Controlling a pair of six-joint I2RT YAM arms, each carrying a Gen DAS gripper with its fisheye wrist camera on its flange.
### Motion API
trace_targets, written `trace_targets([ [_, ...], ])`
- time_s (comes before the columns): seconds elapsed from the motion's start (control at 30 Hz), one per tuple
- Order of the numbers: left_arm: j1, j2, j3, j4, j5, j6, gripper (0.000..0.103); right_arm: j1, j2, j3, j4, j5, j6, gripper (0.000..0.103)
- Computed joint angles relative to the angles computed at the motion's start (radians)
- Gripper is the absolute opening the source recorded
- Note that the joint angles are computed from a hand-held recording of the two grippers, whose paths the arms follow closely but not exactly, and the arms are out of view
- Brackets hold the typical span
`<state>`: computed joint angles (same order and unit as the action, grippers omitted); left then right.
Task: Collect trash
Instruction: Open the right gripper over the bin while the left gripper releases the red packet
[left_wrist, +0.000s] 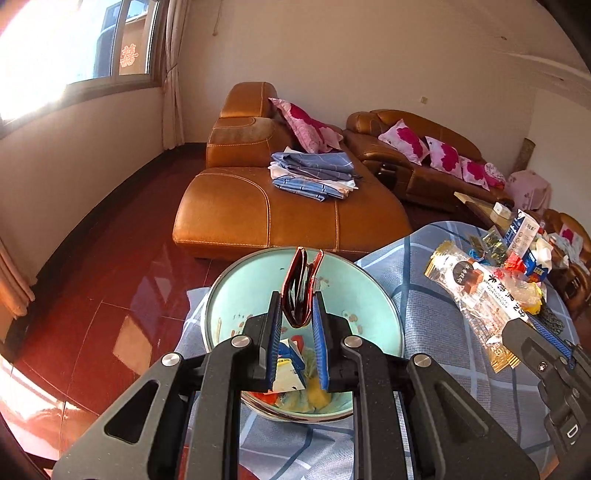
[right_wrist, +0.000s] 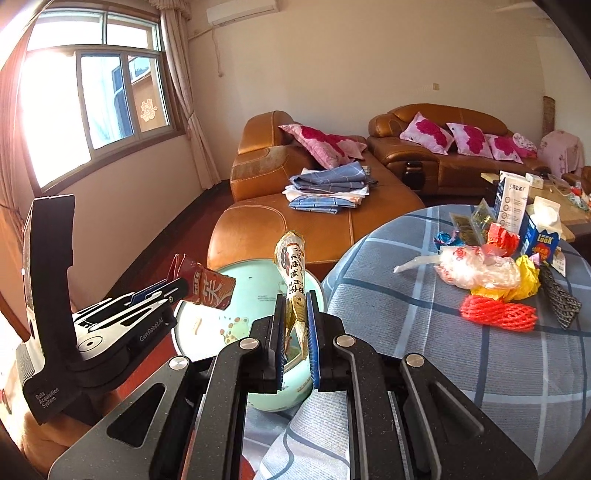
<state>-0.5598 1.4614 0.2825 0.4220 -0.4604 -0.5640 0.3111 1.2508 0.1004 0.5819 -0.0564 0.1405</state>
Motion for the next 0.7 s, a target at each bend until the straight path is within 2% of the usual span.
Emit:
trace_targets([
  [0.4, 0.079, 0.104, 0.02, 0.049, 0.051, 0.007, 0.016, 0.069, 0.262, 0.104, 0.1, 0.046, 0.021, 0.011],
  [0.7, 0.1, 0.156, 0.033, 0.067, 0.072, 0.008, 0.016, 0.058, 0.405, 0.179, 0.123, 0.027, 0.036, 0.011],
])
